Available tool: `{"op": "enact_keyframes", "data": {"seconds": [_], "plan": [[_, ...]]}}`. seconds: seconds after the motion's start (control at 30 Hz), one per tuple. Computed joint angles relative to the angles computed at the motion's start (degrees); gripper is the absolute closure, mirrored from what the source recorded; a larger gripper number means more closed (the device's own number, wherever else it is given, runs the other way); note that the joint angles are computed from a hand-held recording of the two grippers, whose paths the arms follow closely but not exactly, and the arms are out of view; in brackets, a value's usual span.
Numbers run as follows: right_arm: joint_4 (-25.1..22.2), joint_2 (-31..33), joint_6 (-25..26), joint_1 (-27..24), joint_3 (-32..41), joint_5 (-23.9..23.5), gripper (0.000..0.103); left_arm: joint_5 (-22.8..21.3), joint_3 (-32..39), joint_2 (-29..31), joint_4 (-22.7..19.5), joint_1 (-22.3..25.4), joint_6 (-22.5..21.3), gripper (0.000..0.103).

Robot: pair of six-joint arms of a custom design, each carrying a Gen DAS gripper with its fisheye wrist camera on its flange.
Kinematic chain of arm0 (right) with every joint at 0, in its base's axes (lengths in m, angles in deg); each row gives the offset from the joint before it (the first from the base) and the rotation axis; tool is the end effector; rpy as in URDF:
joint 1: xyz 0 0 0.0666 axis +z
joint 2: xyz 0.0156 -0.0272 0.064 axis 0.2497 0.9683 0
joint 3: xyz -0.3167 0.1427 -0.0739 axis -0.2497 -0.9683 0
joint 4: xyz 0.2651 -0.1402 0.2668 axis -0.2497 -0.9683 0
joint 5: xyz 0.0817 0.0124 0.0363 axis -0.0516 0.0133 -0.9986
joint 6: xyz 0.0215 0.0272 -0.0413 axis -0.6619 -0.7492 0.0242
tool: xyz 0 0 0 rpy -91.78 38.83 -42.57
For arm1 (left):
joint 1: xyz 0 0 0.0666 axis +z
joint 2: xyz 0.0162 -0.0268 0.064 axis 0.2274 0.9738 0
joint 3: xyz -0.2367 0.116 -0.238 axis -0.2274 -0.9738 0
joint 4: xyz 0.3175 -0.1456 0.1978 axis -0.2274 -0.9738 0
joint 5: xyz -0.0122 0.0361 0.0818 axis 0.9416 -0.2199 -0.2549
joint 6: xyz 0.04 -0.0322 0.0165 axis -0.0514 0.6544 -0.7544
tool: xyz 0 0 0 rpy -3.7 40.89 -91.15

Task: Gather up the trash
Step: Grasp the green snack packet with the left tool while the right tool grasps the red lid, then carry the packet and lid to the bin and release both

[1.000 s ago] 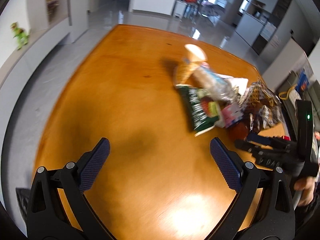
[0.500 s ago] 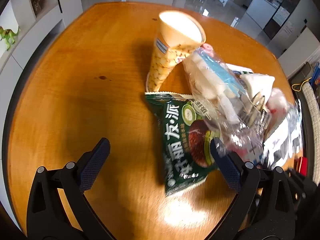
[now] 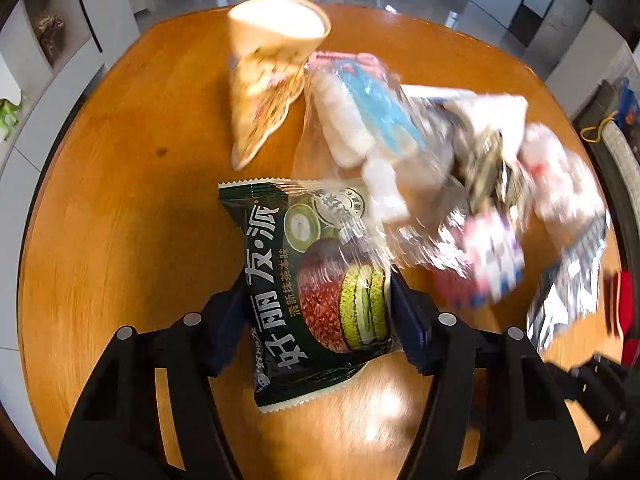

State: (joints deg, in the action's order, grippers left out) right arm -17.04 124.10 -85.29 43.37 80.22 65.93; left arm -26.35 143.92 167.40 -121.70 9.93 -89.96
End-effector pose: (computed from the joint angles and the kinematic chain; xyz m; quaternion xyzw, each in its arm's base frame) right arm 0.5226 0.2859 0.3471 0.0271 0.9736 0.0914 0.2073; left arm 0.6490 -0.0446 0.3617 0.2032 0.9579 -0.0821 0.1857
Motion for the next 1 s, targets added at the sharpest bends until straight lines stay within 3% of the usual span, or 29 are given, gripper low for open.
{"op": "enact_keyframes", "data": {"seconds": [0.3, 0.53, 0.8, 1.0], "plan": [[0.9, -4.0, -2.8, 5.1, -3.4, 1.1, 0.059, 4.2, -15.8, -11.5, 5.3, 6.5, -5.6, 0.04], [1.1, -3.3, -4.7, 10.1, -1.1, 2.0, 0.059, 9.3, -24.0, -19.8, 7.3, 13.7, -9.9, 0.04], [0.4, 4.0, -2.7, 16.6, 9.2, 0.5, 0.059, 13.8, -28.5, -24.7, 8.0, 25.8, -13.5, 0.04], [-3.1, 14.6, 1.0, 21.7, 24.4, -3.1, 0.059, 15.3, -29.3, -25.0, 9.1, 36.2, -15.1, 0.04]]}}
